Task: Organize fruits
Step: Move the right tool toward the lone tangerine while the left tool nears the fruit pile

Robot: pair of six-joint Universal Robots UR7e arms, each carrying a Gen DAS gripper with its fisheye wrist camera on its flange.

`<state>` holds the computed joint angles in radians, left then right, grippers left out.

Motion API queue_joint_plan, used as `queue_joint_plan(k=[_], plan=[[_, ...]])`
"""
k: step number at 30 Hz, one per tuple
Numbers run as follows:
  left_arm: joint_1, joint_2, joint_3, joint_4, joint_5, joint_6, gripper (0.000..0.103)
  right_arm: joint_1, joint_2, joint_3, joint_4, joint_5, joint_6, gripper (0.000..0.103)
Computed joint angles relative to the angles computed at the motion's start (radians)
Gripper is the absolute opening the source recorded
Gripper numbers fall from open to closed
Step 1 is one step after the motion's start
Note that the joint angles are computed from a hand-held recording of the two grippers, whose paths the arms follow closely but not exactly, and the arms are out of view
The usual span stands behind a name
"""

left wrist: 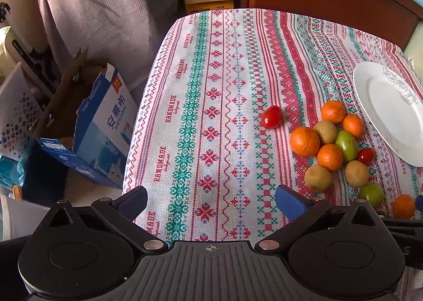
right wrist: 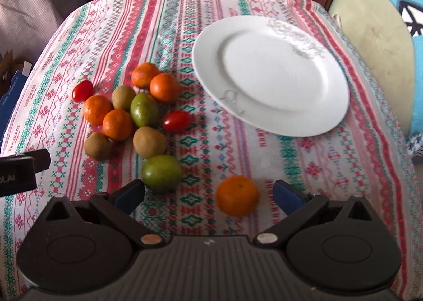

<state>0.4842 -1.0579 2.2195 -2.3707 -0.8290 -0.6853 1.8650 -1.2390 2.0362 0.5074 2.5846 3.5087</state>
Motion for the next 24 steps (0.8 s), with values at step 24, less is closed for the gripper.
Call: queue_joint_plan(k=[24], plan=[[-0.010,0.021,-0.013,0.043,0.011,-0.006,0.103,0.021,0.039,-0.055,0.091,0.019,0.099,0.102]])
